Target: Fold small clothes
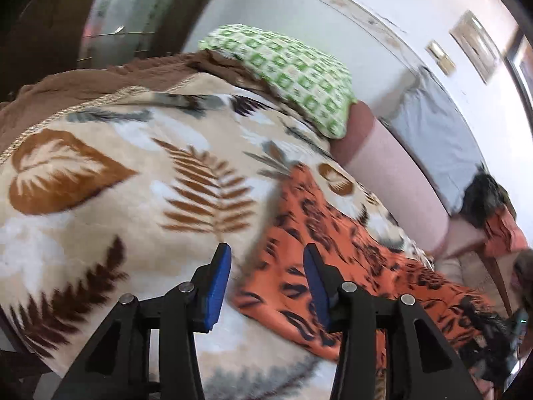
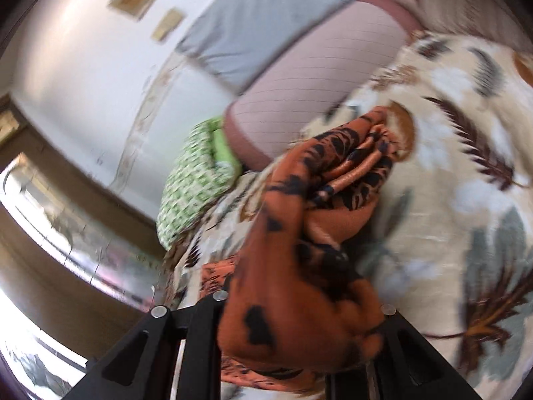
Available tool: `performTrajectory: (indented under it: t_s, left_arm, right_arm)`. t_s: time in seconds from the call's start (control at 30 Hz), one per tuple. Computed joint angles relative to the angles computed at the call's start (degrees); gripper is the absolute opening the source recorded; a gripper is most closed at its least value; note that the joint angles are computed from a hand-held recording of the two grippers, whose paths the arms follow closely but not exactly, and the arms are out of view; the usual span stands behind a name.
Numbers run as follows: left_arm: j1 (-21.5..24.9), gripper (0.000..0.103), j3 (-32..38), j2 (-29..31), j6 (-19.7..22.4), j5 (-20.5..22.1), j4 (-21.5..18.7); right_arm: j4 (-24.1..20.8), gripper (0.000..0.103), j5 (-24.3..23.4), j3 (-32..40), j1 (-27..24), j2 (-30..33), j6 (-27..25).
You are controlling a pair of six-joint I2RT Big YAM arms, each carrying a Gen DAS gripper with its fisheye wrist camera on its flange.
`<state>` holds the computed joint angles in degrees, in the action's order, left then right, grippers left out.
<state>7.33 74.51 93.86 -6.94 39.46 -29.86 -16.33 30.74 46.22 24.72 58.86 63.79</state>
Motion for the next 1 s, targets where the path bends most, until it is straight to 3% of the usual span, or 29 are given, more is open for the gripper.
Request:
performTrajectory:
  t_s: [0.17, 0.27, 0.43, 0.5, 0.57, 0.67, 0.8, 0.93, 1.0]
  left_arm:
    - [1.89, 0.046, 3.49, 3.71, -1.21, 0.08, -3.54]
    - [2.46, 0.046, 4.65, 4.89, -2.78, -0.09, -3.76]
    - [3.25, 0.046, 5.89, 5.96, -4.4, -0.28, -3.25]
    - [3.43, 0.046, 6.11, 6.05, -4.45, -0.51, -2.95]
    - [3.5, 0.046, 6.35, 6.21, -4.32, -0.48, -2.87]
    - [3.53, 0.046, 6.65, 6.46, -3.96, -0.38, -3.02]
    - [3.78, 0.046, 6.77, 6.6, -4.67, 0.0, -2.64]
    - [4.04, 0.046, 5.97, 5.94, -5.01, 0.72, -1.47]
    - [4.11, 0.046, 5.24, 5.34, -4.88, 2.35, -0.46]
  right_arm:
    - [-1.05, 0.021, -1.62, 9.91, 2.87, 10.34, -4.36]
    - [-3.99, 0.021, -4.7, 16.91, 3.94, 17.75, -6.12]
    - [-17.26, 0.024, -10.88, 31.39, 5.58, 32.31, -6.12]
    - [-18.66, 0.034, -13.59, 33.68, 5.61, 35.9, -3.85]
    - [-15.19, 0.063, -17.06, 33.21, 5.24, 37.61, -2.08]
    - [-12.16, 0.085, -15.9, 33.24, 6.36, 38.15, -3.14]
    - [-7.35, 0.09, -21.06, 32.14, 5.83, 37.45, -7.49]
    - [6.13, 0.089, -29.47, 23.43, 4.35, 32.48, -6.48]
    - [11.12, 0.09, -29.68, 19.67, 3.82, 29.97, -5.39]
